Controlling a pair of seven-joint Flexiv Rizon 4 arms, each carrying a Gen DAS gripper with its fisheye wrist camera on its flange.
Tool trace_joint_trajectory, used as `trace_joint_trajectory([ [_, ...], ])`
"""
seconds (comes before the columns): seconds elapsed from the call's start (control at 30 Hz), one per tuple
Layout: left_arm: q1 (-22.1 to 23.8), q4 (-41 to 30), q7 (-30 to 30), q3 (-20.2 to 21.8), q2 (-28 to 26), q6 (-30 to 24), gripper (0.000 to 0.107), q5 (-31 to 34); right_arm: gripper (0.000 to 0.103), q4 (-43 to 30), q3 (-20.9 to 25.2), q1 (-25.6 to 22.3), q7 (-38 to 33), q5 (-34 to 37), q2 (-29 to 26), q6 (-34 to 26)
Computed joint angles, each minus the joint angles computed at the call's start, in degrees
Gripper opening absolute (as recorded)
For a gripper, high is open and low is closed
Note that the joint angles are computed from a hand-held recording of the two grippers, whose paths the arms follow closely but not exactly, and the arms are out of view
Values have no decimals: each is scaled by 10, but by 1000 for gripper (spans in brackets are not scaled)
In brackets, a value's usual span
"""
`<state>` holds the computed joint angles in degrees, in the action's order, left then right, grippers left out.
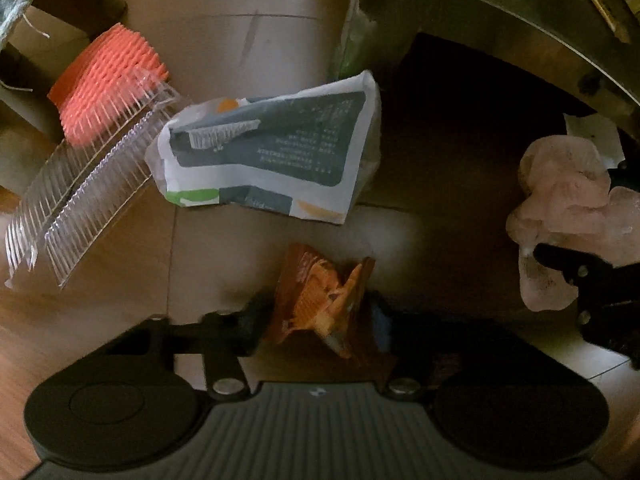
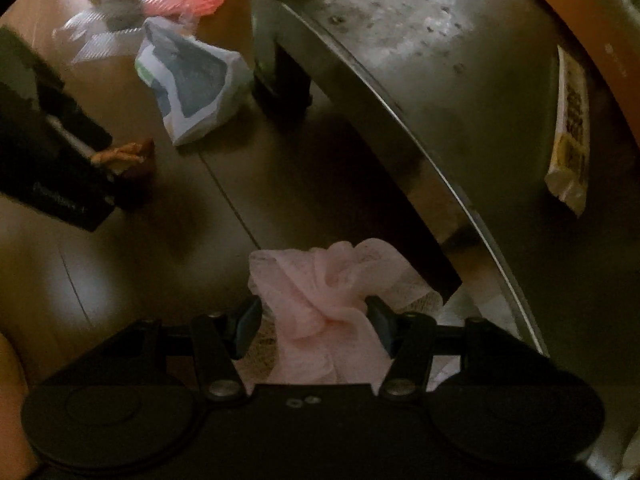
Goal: Collect trash
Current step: 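Grasp the orange chip wrapper with the left tool while the right tool grasps the pink mesh, then lift the chip wrapper and pink mesh with both tools toward the teal bin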
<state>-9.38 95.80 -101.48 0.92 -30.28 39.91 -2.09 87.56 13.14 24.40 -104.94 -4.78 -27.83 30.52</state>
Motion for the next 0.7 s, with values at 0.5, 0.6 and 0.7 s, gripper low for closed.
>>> trace_joint_trajectory([
  [0.5,19,82,13,-2,97,32,36,-21,33,-12,6,-26,15,56,64,-32],
  [0.6,17,82,23,-1,129,20,36,-6,33,-30,7,-32,17,77,85,-54],
  [0.7,20,72,36,-6,159,-1,36,-11,33,-52,4,-37,25,94,107,-72],
])
